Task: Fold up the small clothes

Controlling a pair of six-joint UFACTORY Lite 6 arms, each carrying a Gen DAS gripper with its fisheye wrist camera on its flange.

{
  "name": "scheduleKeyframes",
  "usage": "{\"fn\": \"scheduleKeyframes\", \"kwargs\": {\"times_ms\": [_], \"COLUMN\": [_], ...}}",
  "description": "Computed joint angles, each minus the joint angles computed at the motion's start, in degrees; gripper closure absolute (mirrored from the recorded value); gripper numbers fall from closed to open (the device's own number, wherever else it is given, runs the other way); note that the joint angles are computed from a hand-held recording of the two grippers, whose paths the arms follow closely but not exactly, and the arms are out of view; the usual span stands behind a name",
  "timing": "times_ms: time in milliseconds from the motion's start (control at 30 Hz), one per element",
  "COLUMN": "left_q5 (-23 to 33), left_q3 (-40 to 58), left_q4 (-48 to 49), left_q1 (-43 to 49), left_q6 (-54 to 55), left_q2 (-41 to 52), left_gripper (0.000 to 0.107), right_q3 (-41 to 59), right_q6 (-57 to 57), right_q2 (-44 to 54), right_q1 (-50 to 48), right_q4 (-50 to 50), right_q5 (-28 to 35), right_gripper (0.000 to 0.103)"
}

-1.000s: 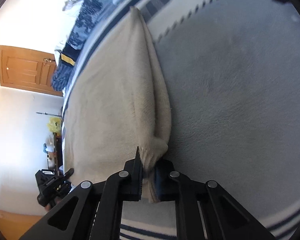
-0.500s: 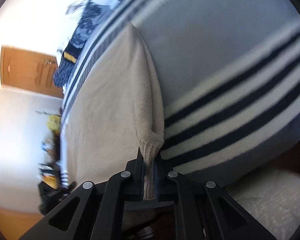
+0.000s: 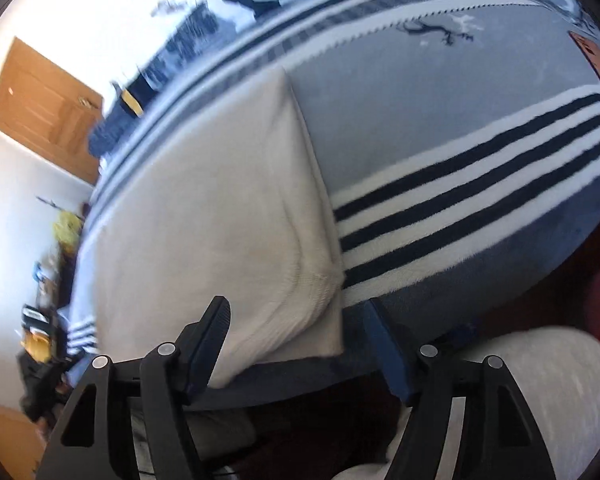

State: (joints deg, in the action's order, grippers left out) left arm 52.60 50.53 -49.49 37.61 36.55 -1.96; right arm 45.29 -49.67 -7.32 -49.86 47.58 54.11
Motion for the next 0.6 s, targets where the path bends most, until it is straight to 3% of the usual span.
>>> {"fn": "scheduleKeyframes", "kwargs": {"times_ms": [133, 267, 367, 533, 600], "left_q5": [2.52, 2.24, 0.85, -0.10, 0.69], "left_q3": [0.28, 0.99, 1.15, 3.81, 4.79], "left_q4": [-3.39, -4.51, -5.68, -6.82, -7.43], "left_q1": [-3.86, -7.95, -8.96, -10.96, -10.66], "left_q6": [1.99, -0.11, 0.38, -0.37, -1.29], "left_q2": [1.78, 6.16, 7.89, 12.37, 13.90], "left_gripper": [0.054, 0.054, 0.054, 0.054, 0.070], "right_q3": [-1.22, 2.00, 10.21, 31.45, 41.85], "right_q6": [-0.18, 8.15, 16.35, 27.57, 32.27], "right_q2": [-4.73, -7.69, -5.10, 11.89, 20.70], "right_q1": [-1.51, 12.37, 26.01, 43.41, 48.41], "right_q4": [3.36, 5.03, 3.49, 1.53, -1.71], "right_q5": [8.42, 8.28, 5.12, 2.43, 3.67], "right_gripper": [0.029, 0.029, 0.029, 0.029, 0.029]}}
